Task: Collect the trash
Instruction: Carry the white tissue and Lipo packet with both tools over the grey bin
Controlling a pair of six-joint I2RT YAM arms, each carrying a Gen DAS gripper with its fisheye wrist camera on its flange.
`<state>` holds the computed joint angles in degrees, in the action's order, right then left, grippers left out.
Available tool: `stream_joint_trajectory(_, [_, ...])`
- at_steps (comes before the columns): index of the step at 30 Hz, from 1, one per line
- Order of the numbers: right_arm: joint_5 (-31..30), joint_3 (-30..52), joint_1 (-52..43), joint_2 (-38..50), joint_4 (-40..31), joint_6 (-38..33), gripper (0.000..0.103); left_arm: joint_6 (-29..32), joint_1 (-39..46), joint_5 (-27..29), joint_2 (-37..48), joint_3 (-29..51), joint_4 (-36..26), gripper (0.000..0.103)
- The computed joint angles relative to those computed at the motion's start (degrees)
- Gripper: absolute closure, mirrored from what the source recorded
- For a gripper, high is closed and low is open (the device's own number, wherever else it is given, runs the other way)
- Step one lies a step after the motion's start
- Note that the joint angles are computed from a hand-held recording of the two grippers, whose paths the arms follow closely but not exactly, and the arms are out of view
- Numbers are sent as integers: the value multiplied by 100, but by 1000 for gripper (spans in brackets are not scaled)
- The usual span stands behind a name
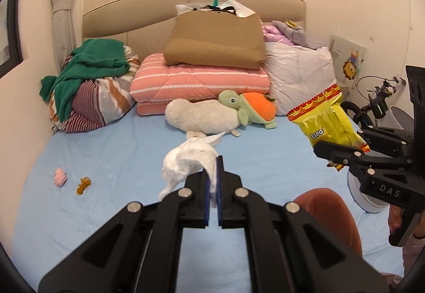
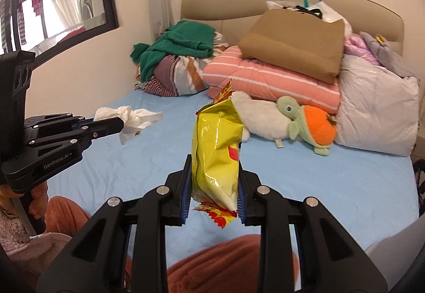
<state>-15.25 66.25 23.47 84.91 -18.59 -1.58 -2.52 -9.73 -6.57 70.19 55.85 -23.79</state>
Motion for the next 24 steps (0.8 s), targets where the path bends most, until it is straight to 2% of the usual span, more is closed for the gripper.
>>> stream_joint_trajectory(6, [-199,-435,-1302,-853,-376,-176,77,-66,-1218,-317,751,796,43,99])
stream_joint_trajectory(13, [-584,-577,-3050,-1521,-891,-587,77,103,-2456,-526,1683,1863,71,99])
stream_joint_trajectory(19, [-1036,-463,-4699,-1899,-1387,-1046,77,356,-3158,-400,2465,2918,31,99])
stream_joint_trajectory(24, [-1475,-143,-6002,-1886,-1762,-1480,77,501,-3564,-49,3114,3926,-140,99])
